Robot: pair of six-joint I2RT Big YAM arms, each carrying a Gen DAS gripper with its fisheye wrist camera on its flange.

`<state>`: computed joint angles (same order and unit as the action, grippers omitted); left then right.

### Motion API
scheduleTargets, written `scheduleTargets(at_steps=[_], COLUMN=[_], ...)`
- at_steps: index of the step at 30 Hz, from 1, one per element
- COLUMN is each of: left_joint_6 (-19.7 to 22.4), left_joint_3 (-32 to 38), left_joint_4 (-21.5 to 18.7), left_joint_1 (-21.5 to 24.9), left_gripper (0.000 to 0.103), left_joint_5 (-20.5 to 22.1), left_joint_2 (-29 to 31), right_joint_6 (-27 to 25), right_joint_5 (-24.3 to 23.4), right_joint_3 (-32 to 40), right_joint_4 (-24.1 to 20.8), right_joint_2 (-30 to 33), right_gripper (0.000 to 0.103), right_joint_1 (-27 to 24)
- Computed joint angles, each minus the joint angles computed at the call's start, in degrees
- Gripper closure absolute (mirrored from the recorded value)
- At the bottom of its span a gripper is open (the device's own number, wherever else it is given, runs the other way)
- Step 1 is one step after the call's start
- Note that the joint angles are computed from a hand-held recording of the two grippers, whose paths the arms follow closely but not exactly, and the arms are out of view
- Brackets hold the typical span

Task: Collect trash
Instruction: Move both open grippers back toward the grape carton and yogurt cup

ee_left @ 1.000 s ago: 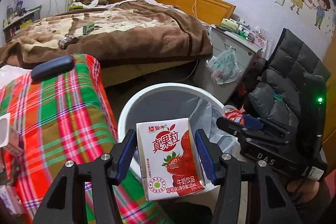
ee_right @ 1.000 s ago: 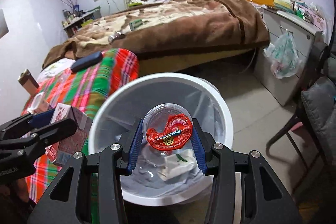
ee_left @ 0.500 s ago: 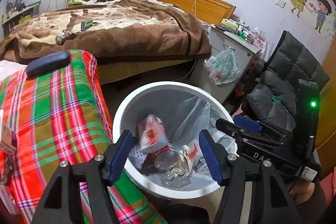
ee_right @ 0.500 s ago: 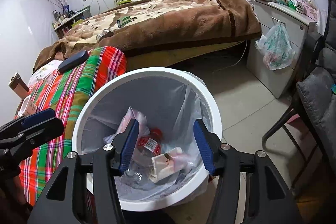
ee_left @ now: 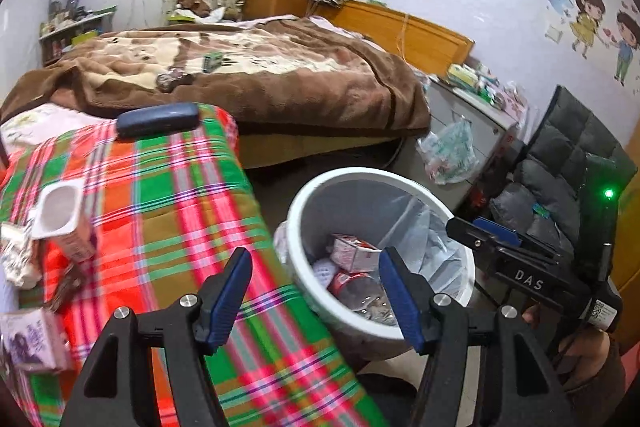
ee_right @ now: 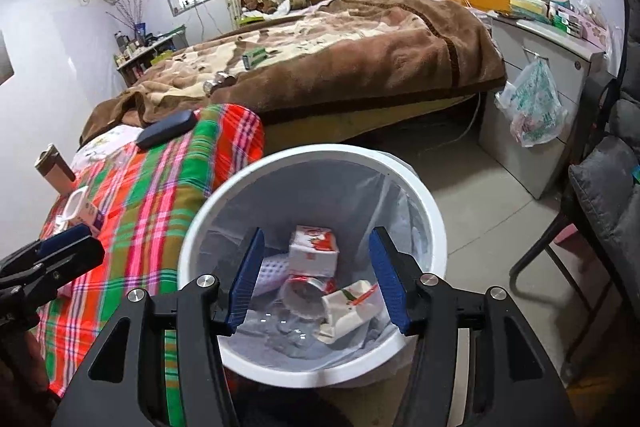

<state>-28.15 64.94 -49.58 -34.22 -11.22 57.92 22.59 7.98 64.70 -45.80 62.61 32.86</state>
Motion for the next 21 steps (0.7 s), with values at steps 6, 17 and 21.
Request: scheduleTargets(at_steps=[6,17,21], left_joint_6=[-1.1,0.1,2.1], left_joint_3=[-3.3,-9.2,-11.0], left_joint_4=[-2.6,-8.3,-10.0], left_joint_1=[2.1,10.9,15.2], left_gripper=[0.038,0.037,0.033], left_joint_5=[-2.3,-3.1,-1.9], left_joint_2=[-6.5,-18.3,-21.8], right_joint_6=[-0.2,-0.5,-0.7], right_joint_5=[0.6,0.3,0.2], right_joint_3=[0.1,1.5,2.5], right_joint_4=[1.8,3.2,3.5], right_joint_2=[-0.4,1.5,3.0], right_gripper=[0.047,0.047,0.047], right_joint_1=[3.1,8.6,10.4])
